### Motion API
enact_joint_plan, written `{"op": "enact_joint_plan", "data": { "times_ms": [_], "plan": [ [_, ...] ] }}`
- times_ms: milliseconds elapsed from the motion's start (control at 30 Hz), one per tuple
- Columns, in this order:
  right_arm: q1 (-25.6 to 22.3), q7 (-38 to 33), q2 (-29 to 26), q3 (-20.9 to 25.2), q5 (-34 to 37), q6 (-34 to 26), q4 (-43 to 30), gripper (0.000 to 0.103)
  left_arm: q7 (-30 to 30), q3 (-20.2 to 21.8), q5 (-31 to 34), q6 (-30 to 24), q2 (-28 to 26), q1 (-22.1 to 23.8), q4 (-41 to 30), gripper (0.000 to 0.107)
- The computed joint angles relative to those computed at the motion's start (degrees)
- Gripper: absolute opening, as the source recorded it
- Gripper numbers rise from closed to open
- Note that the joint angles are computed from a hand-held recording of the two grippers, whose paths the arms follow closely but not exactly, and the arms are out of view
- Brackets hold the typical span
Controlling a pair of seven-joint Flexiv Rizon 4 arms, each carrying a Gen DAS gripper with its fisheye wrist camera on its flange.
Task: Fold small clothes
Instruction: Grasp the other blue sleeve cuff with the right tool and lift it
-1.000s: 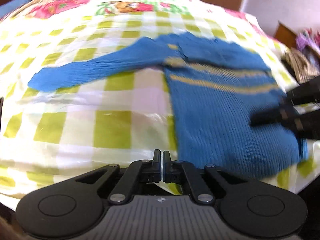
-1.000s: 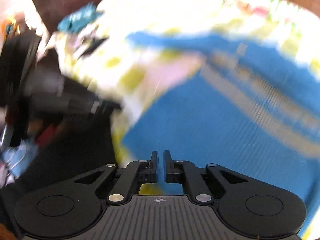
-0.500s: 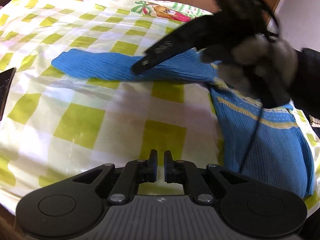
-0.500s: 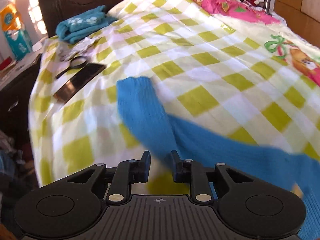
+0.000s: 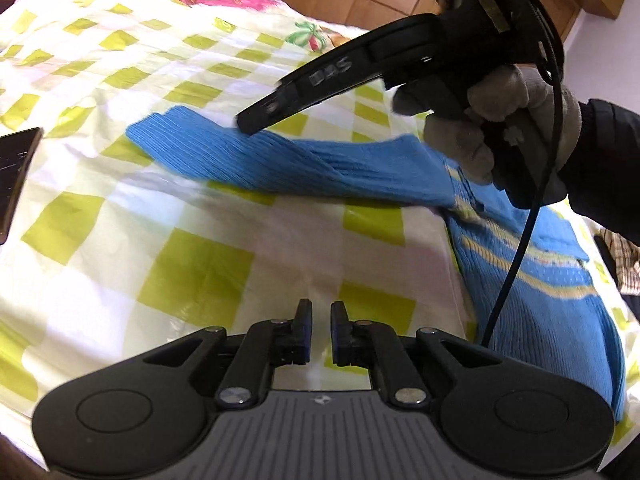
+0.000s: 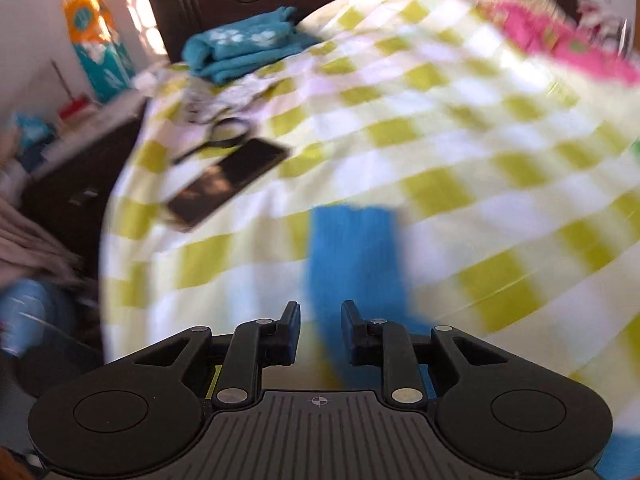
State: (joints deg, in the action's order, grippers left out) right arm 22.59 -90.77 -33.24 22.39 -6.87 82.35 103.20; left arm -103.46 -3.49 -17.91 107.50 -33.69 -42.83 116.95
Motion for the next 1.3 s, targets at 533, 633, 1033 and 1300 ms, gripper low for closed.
{"op": "enact_joint_plan", "data": {
  "times_ms": [533, 633, 1033, 1300],
  "plan": [
    [-0.98, 2.81, -9.83, 3.64, 11.19, -12.64, -15.78, 0.022, 1.64, 2.67, -2.94, 0.71, -0.69, -3.52, -0.85, 0.032],
    [-1.97, -2.2, -8.97, 5.85, 12.44, -11.83, -14.72, 0.022, 1.98, 2.18, -2.71, 0.53, -1.66, -2.97, -1.96, 0.032],
    [7.24, -6.77, -6.91, -2.27, 3.76, -4.58, -9.6, 0.024, 1.16, 1.37, -2.41, 1.44, -1.93, -1.84, -1.32, 0.033],
    [11.42, 1.05, -1.75, -8.2, -3.27, 3.36, -2.32, 0.001, 1.26, 3.28, -4.17, 0.18, -1.29, -4.23, -1.13, 0.033]
  ]
}}
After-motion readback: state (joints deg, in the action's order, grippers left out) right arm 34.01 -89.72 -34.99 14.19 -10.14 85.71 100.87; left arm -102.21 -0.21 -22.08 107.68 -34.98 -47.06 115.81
